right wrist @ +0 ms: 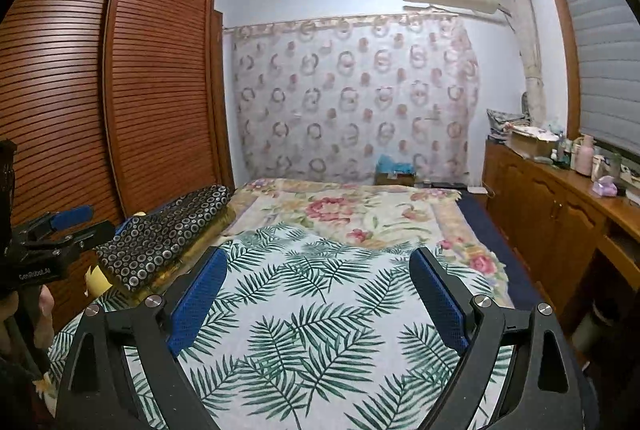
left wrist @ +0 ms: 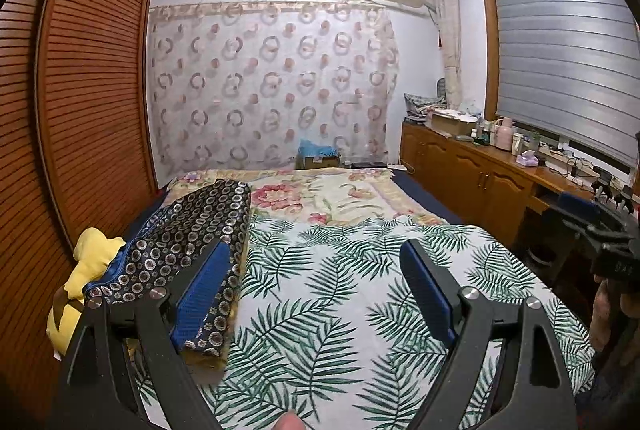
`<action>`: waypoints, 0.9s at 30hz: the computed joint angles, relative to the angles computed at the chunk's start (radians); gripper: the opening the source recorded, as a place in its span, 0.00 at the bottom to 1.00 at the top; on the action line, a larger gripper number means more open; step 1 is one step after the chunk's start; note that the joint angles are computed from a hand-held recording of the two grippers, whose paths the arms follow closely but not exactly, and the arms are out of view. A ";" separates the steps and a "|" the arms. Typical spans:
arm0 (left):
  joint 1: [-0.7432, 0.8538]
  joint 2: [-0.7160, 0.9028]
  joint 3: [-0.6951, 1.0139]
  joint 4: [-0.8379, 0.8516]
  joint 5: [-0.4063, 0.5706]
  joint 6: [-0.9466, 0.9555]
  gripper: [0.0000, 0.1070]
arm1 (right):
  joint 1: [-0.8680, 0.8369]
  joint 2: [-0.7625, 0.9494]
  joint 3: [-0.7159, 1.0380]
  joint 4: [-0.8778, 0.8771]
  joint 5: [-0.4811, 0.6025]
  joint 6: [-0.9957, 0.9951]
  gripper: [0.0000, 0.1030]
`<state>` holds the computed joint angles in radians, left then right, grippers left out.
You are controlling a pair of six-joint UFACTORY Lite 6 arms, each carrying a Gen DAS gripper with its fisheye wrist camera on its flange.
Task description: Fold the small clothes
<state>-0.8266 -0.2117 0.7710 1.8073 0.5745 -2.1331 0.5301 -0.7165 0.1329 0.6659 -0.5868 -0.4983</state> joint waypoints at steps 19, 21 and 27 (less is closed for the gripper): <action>-0.070 -0.002 0.032 -0.122 0.068 0.100 0.82 | 0.130 0.095 0.052 0.212 -0.118 -0.074 0.90; -0.067 -0.002 0.030 -0.119 0.064 0.093 0.82 | 0.146 0.097 0.053 0.229 -0.129 -0.084 0.90; -0.058 -0.003 0.024 -0.110 0.057 0.083 0.82 | 0.139 0.079 0.036 0.220 -0.123 -0.081 0.90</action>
<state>-0.8848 -0.2150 0.7945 1.6974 0.6313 -2.0505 0.6688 -0.6376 0.1692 0.8861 -0.7094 -0.5795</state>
